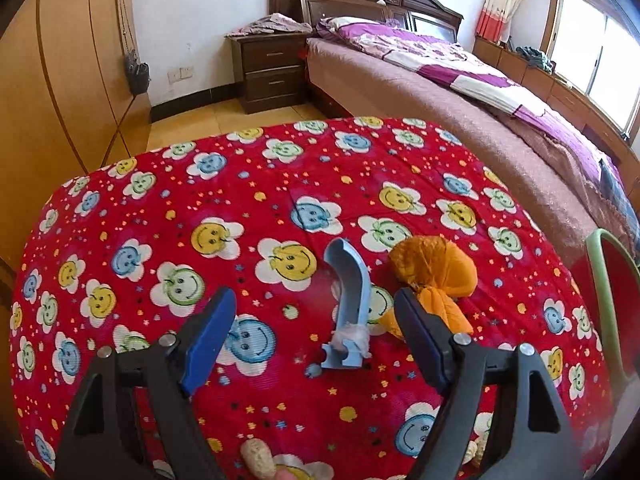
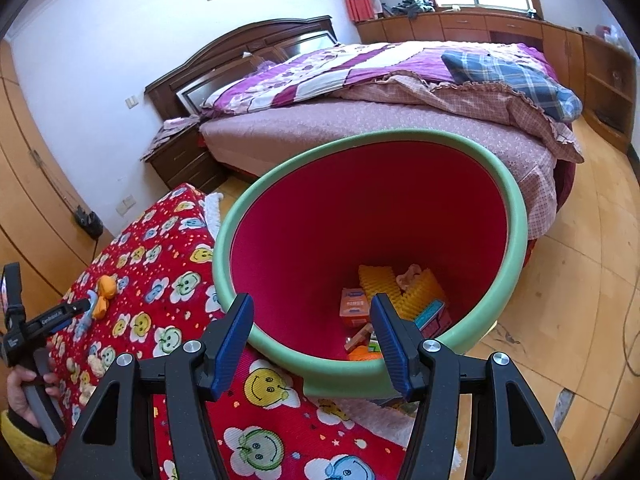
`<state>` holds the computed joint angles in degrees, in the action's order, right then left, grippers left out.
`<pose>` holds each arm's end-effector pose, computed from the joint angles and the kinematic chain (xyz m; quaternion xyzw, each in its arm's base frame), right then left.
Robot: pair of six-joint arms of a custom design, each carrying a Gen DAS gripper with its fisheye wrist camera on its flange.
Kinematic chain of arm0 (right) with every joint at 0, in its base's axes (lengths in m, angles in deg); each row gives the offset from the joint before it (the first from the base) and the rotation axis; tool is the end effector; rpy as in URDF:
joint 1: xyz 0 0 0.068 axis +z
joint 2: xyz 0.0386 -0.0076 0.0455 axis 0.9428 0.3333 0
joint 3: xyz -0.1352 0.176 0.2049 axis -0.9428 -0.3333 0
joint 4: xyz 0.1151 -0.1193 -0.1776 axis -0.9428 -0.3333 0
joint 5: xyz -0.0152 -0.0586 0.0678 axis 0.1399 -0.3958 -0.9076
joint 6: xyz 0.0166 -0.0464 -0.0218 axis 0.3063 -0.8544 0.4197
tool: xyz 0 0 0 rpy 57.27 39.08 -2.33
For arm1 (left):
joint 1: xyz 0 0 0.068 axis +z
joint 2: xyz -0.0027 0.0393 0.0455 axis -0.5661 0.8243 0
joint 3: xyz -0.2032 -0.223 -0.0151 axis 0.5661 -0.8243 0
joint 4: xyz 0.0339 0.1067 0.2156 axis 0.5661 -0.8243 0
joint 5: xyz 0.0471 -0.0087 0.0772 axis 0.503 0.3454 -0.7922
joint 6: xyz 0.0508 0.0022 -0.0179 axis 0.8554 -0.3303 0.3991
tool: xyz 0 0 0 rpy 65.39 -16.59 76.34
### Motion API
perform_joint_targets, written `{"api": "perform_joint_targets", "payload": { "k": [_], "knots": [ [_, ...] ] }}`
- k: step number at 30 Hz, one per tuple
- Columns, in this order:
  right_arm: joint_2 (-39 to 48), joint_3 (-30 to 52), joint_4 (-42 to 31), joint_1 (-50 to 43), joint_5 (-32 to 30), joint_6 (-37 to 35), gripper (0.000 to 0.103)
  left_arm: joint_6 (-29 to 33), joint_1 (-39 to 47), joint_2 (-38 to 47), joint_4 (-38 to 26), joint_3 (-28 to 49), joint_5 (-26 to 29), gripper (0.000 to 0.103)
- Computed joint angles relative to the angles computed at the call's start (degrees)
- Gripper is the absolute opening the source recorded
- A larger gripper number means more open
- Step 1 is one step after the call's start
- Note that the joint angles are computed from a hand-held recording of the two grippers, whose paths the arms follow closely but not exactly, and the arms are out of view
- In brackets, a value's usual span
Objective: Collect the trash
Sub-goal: 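Grasp the blue plastic hook with the left gripper, then grasp the orange knotted bag with the right gripper while the left gripper holds the blue hook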
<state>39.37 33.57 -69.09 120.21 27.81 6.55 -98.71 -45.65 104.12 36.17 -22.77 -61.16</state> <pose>0.1334 0.1317 0.1329 0.1052 0.9104 0.1179 0.3824 0.2582 -0.0434 0.1150 -0.1121 0.9374 0.0087 0.3297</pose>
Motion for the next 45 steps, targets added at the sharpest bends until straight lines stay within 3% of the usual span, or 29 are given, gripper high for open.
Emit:
{"api": "perform_joint_targets", "payload": {
  "k": [2, 7, 11, 23, 25, 40, 45],
  "knots": [
    [0.33, 0.04, 0.39, -0.17, -0.24, -0.19, 0.062, -0.67, -0.29, 1.45, -0.71, 0.87, -0.33, 0.065],
    [0.43, 1.06, -0.27, 0.28, 0.09, -0.88, 0.062, -1.50, -1.24, 3.05, -0.90, 1.31, -1.05, 0.046],
    [0.53, 3.20, -2.05, 1.68, 0.67, -1.45, 0.062, -1.67, -1.56, 2.46, -0.03, 0.73, 0.57, 0.018],
    [6.43, 15.74, -6.92, 6.89, 0.53, -7.05, 0.062, 2.20, 5.47, -6.36, 2.17, -5.17, 2.10, 0.015],
    [9.37, 19.01, -6.93, 7.17, -0.98, -8.02, 0.062, 2.56, 7.99, -7.19, 2.69, -5.90, 2.93, 0.011],
    [32.55, 47.57, -14.03, 8.03, -10.44, -16.23, 0.062, 3.77, 21.79, -4.53, 10.95, -9.96, 14.04, 0.011],
    [39.95, 57.49, -18.53, 7.57, -13.74, -17.54, 0.062, 2.41, 22.82, -4.38, 10.22, -10.14, 14.90, 0.021]
  ]
}}
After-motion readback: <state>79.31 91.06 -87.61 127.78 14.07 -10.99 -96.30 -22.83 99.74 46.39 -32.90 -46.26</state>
